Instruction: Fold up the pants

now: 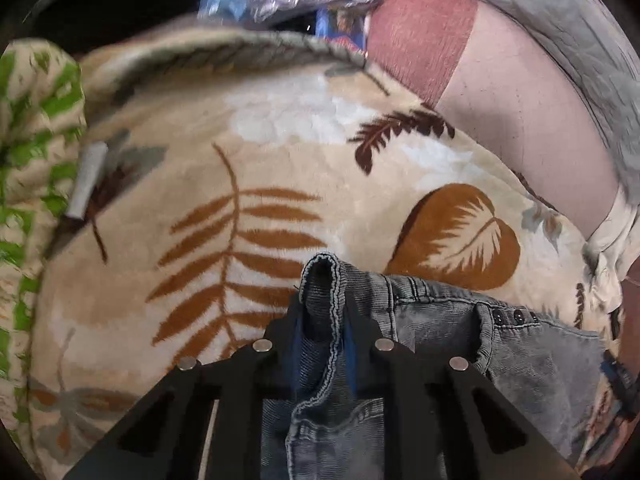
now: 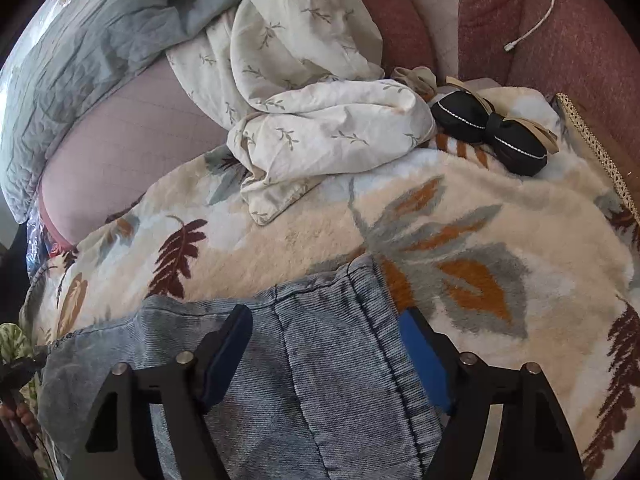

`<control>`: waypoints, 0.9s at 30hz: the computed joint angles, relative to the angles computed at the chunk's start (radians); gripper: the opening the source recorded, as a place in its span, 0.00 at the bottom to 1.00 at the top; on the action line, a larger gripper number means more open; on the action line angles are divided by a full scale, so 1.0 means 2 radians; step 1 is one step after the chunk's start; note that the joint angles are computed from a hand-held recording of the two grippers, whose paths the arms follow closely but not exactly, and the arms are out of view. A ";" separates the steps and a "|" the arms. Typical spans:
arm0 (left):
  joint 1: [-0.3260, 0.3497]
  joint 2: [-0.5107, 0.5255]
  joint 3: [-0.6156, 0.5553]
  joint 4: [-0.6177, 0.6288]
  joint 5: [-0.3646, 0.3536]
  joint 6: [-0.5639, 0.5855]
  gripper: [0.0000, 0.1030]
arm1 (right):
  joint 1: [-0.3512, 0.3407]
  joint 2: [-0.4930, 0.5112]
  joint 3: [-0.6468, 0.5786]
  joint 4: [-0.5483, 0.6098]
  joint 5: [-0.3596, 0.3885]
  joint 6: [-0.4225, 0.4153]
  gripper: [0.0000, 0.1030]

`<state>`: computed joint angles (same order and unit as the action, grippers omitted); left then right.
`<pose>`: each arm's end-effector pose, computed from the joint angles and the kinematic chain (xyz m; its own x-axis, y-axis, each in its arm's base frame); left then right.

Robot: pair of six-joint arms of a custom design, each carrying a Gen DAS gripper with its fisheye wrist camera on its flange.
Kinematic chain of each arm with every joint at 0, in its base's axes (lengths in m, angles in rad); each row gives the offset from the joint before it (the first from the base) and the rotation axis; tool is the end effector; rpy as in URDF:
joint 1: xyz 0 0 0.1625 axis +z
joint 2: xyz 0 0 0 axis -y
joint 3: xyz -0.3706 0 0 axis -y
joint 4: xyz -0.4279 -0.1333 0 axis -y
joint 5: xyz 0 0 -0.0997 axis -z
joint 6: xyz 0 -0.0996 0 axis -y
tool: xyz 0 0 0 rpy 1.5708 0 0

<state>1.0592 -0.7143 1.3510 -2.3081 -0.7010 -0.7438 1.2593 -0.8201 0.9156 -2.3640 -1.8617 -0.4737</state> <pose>-0.1746 -0.7388 0.0970 -0.7713 -0.4043 -0.4915 -0.0478 0.8069 -0.5887 -0.1505 -0.8093 0.3836 -0.8684 0.0846 0.4887 -0.1812 0.8631 -0.4715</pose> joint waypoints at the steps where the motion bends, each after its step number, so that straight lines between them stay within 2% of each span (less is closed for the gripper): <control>1: -0.002 -0.001 0.003 -0.008 0.003 0.001 0.16 | 0.001 0.003 -0.003 -0.001 -0.003 -0.001 0.77; 4: -0.009 -0.016 0.030 -0.061 0.009 0.015 0.16 | 0.005 0.014 -0.010 -0.024 -0.021 -0.010 0.77; 6: -0.014 -0.026 0.043 -0.075 0.012 0.026 0.16 | 0.008 0.025 -0.021 -0.042 -0.032 -0.015 0.77; 9: -0.024 -0.036 0.056 -0.086 0.019 0.040 0.16 | 0.005 0.047 -0.056 -0.015 -0.027 -0.001 0.77; 11: -0.028 -0.040 0.063 -0.103 0.020 0.048 0.16 | 0.007 0.058 -0.068 -0.005 -0.038 -0.003 0.75; 14: -0.034 -0.046 0.069 -0.114 0.022 0.059 0.16 | 0.013 0.054 -0.044 -0.042 -0.048 -0.047 0.49; 15: -0.036 -0.050 0.074 -0.119 0.024 0.063 0.16 | 0.014 0.051 -0.042 -0.034 -0.043 -0.048 0.29; 16: -0.038 -0.054 0.079 -0.124 0.023 0.065 0.16 | 0.014 0.048 -0.042 -0.022 -0.039 -0.042 0.23; 20: -0.051 -0.076 0.109 -0.149 0.020 0.071 0.16 | 0.015 0.004 0.020 -0.074 -0.008 -0.048 0.21; 24: -0.072 -0.113 0.161 -0.194 0.018 0.078 0.16 | 0.005 -0.058 0.088 -0.110 0.046 -0.027 0.21; 27: -0.089 -0.141 0.204 -0.227 0.010 0.074 0.16 | -0.003 -0.104 0.136 -0.130 0.072 -0.013 0.21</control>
<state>0.8821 -0.9965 1.7589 -2.7626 -0.6806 -0.5951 1.2540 -1.0289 1.1873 -2.6235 -1.7172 -0.4995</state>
